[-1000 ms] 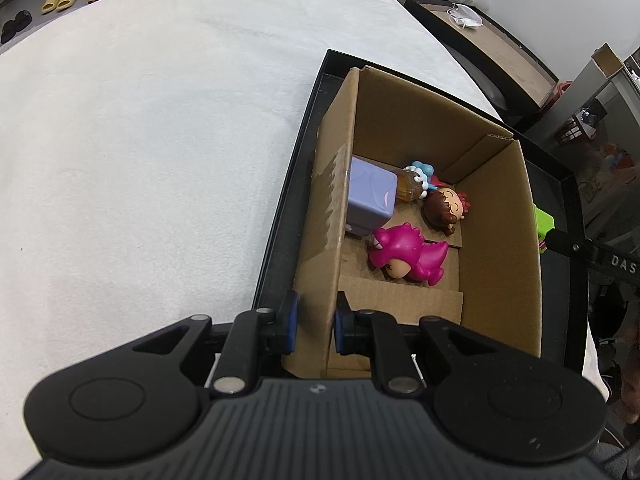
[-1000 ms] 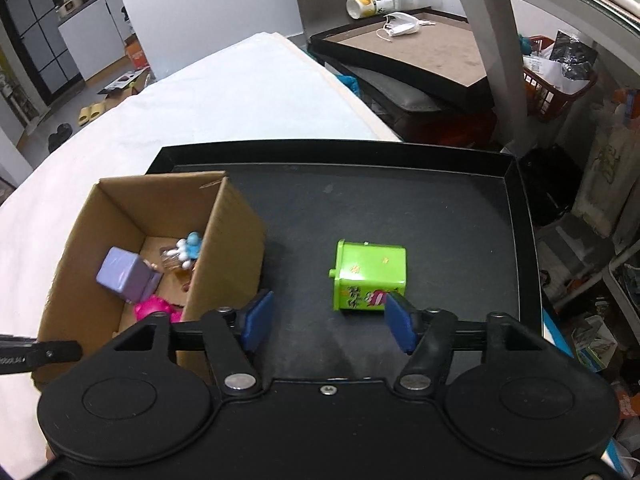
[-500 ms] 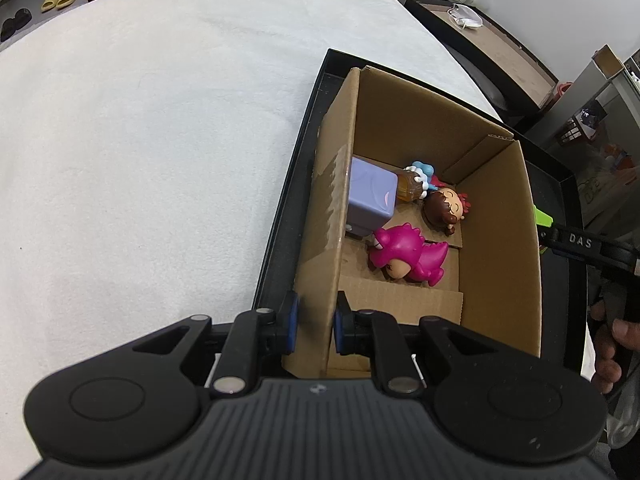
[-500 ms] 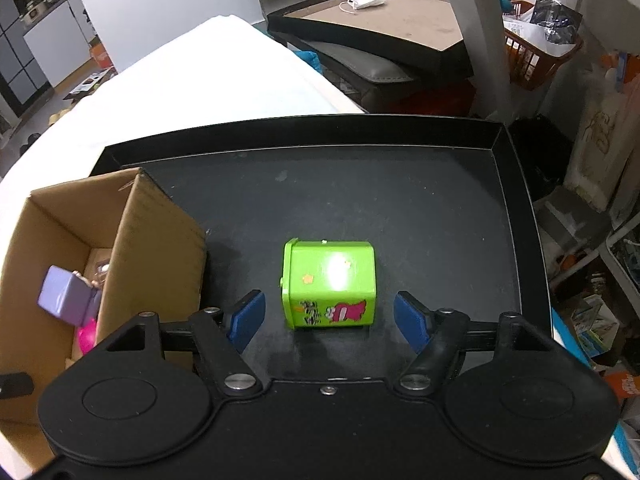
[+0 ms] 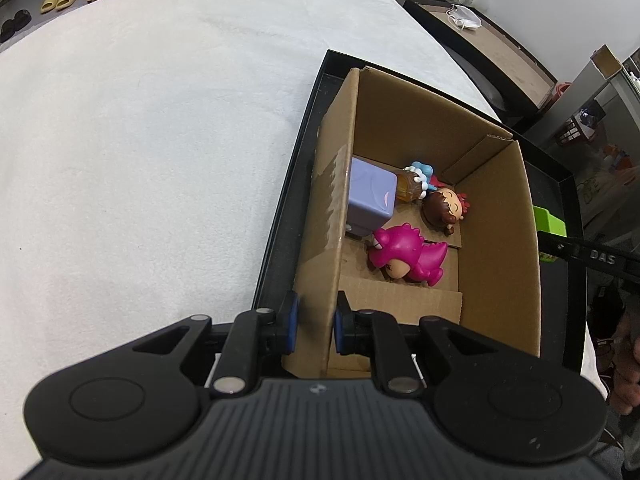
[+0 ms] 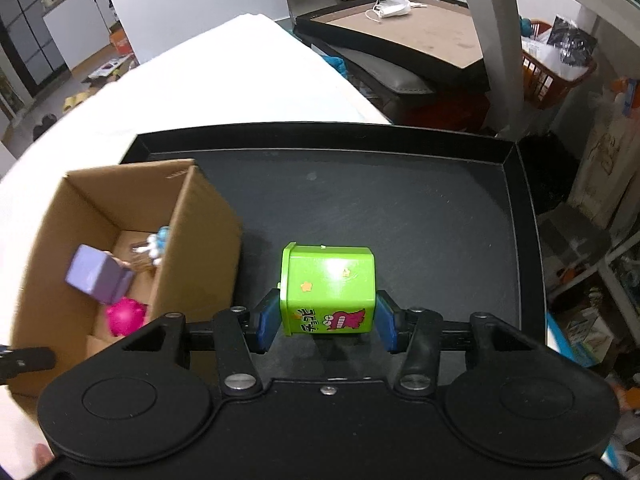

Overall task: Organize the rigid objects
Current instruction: 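Close the right gripper on the green cube box, then carry the green cube into the box and open the right gripper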

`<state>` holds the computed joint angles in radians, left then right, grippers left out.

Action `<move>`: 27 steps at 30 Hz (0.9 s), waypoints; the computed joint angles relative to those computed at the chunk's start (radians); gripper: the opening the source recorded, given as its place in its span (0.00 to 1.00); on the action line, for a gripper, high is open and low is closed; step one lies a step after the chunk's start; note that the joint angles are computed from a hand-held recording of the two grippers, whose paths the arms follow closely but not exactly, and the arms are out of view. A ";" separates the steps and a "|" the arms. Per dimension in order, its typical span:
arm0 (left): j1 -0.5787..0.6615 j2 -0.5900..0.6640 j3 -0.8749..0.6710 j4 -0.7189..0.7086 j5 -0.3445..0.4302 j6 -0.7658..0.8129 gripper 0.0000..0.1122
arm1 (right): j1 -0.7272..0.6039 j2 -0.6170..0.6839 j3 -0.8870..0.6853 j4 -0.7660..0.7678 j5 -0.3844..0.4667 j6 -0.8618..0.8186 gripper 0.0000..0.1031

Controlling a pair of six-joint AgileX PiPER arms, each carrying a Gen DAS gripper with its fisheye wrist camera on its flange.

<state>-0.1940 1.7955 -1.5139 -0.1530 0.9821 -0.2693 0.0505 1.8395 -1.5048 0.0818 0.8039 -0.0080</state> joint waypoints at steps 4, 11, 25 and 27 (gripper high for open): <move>-0.001 0.002 -0.008 0.003 0.007 -0.004 0.14 | 0.006 -0.033 0.001 0.019 0.012 -0.010 0.46; 0.005 -0.001 -0.003 -0.004 0.005 0.006 0.14 | 0.016 -0.061 -0.050 0.044 0.040 -0.025 0.47; 0.012 -0.004 0.004 -0.013 0.001 0.016 0.14 | 0.063 -0.052 -0.166 0.092 0.083 -0.066 0.47; 0.010 -0.005 0.004 -0.012 0.001 0.016 0.14 | 0.074 -0.047 -0.176 0.099 0.087 -0.073 0.47</move>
<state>-0.1837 1.7907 -1.5094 -0.1649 0.9827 -0.2537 0.1240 1.7920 -1.6803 0.1811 0.8913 -0.0809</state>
